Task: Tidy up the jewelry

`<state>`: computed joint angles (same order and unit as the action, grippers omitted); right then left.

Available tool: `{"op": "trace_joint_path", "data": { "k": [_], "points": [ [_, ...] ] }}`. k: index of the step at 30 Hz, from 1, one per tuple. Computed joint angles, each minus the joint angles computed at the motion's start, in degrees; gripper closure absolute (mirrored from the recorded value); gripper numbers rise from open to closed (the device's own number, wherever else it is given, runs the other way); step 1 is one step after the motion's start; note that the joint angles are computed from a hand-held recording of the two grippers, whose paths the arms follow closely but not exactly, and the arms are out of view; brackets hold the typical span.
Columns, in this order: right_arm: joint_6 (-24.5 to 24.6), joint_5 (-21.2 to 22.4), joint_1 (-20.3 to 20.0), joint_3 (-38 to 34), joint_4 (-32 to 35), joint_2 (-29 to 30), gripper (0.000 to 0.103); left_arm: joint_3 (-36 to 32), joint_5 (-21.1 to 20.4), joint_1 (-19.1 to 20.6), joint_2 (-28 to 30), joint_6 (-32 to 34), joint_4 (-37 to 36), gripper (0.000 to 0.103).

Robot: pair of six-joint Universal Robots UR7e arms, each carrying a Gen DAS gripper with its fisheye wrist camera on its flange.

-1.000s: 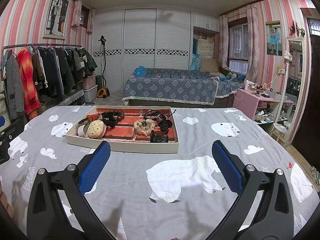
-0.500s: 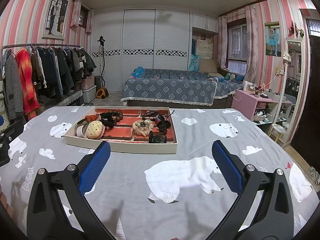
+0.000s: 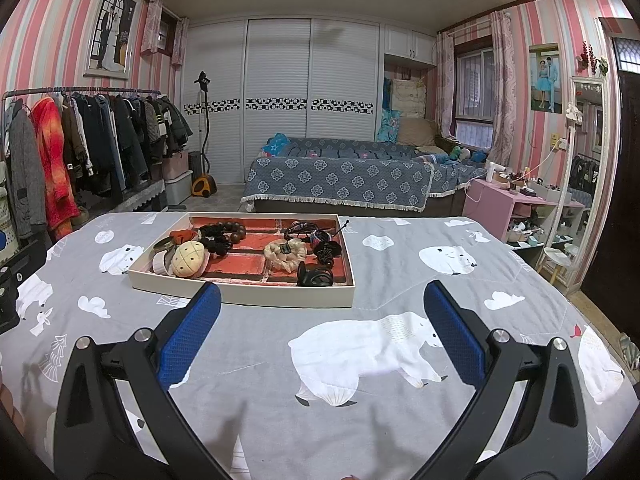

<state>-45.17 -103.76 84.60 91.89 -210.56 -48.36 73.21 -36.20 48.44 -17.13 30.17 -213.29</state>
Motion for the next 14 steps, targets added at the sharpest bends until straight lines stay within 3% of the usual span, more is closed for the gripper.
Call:
{"op": "trace_joint_path", "data": {
  "k": [14],
  "points": [
    [0.04, 0.02, 0.00, 0.00, -0.03, 0.01, 0.004, -0.24, -0.22, 0.44, -0.24, 0.79, -0.32, 0.004]
  ]
}}
